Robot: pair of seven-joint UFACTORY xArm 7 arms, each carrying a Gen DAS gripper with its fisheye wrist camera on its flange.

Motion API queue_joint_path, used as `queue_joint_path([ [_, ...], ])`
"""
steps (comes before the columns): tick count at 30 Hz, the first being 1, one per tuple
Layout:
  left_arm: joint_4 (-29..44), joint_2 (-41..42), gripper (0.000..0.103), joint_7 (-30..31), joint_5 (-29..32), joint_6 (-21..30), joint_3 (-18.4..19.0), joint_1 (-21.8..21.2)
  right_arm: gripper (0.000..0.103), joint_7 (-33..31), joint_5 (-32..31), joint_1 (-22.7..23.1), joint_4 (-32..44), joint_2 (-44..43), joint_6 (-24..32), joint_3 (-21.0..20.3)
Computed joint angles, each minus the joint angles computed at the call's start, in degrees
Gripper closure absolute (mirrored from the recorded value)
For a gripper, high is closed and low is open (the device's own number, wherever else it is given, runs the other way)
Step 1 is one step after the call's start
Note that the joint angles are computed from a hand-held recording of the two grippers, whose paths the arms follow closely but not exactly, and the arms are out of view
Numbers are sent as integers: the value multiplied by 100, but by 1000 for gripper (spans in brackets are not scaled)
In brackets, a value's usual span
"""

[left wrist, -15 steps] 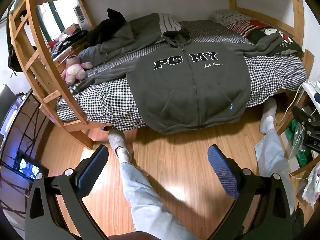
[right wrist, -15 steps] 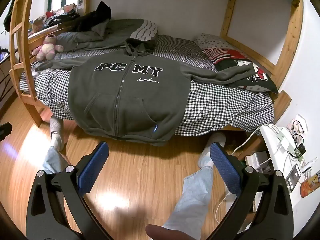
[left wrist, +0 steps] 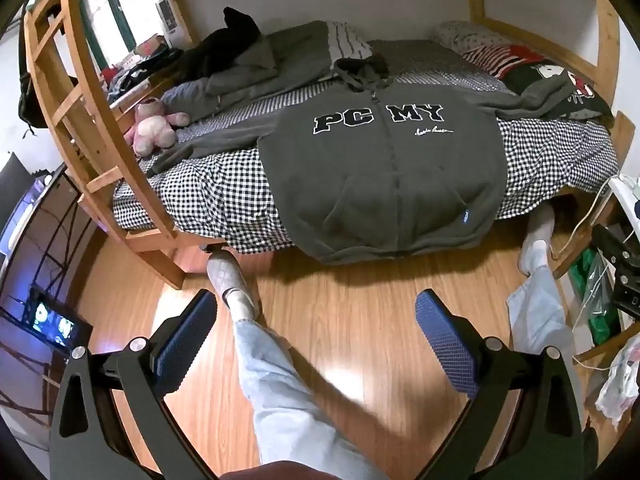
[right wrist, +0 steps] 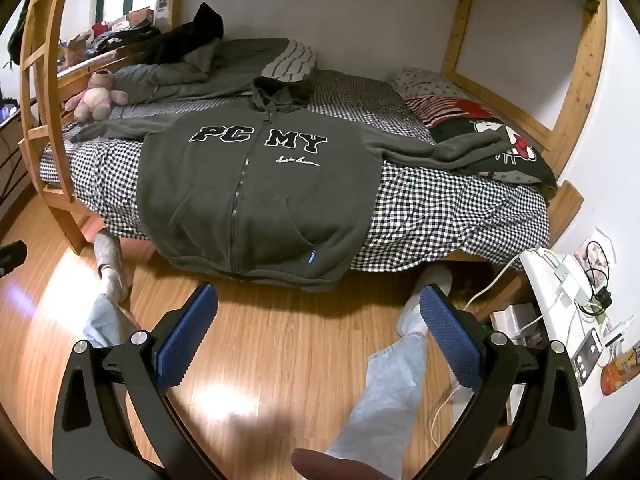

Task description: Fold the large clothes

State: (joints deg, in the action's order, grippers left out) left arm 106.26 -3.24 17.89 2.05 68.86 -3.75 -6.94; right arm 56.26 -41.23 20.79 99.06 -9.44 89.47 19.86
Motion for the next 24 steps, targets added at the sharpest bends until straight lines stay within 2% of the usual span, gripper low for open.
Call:
queue_joint_path([
  [5,-350,-218,5,72,-38,-171,-7,-13,3,-6,18,-4,-2,-8,3,-8],
  [18,-366,-249,5,184,-141,-118,17,18,3,3,29,-45,-39,-45,-15,9],
  [24,-193,-103,5,388,-416,204,73,34,3,-23,198,-118,-261,-194,-143,-86],
])
